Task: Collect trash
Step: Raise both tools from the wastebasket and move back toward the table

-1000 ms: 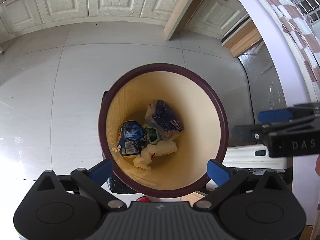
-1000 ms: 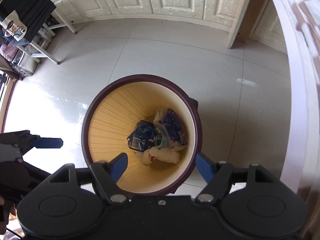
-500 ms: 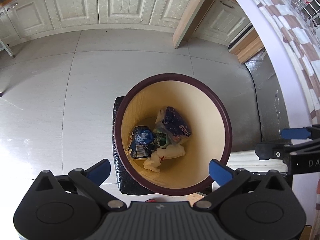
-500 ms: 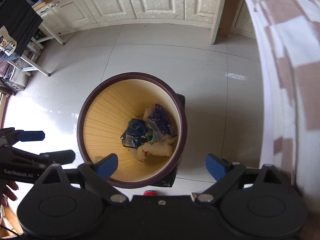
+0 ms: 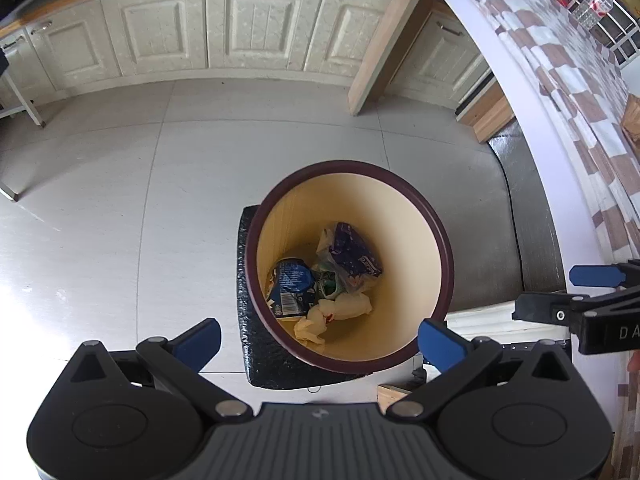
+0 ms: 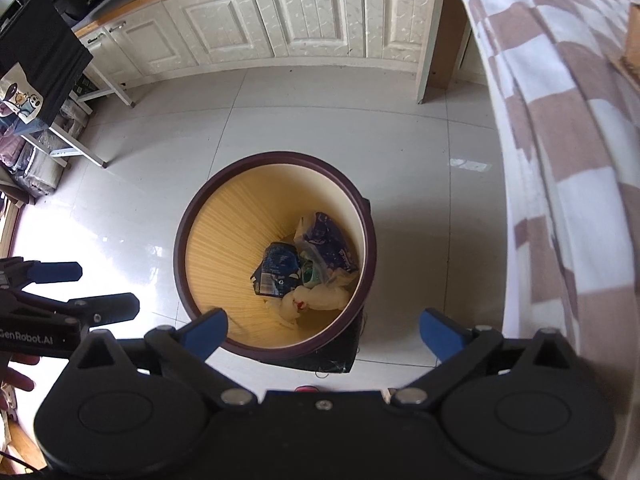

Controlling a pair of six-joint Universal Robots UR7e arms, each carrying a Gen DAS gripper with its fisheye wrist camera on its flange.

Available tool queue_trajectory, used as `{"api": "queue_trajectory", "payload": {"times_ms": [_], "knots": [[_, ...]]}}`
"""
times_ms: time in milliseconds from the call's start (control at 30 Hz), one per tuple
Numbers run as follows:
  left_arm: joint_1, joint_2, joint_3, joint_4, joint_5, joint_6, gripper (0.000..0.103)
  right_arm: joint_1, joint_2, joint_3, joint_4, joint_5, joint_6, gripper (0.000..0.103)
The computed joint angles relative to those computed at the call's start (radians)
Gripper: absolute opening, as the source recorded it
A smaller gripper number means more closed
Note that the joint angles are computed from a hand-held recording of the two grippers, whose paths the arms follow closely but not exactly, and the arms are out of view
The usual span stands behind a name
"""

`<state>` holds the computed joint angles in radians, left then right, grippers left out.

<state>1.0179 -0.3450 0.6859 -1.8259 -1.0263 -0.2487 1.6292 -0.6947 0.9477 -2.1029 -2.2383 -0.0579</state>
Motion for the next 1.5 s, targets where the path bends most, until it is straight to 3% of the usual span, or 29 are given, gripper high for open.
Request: {"api": "queue_trajectory", "payload": {"times_ms": [800,1233,1500], "knots": [[-0.132,-0.284,0.412,-0.332,0.125,-0.063,0.103,0.11,-0.217,0.228,-0.24,0.014,-0.097,0.103],[-0.256,-0.33,0.542,-0.539,0.192,-0.067,0.103,0.122,-0.414,0.429,-0.478,0.05,-0.236,0.103],[-0.346,-0.296,0.569,-0.627,0.231,-0.104,0.103,0.081,-0.549,0.52,-0.548,0.125,-0.36,0.103]]}}
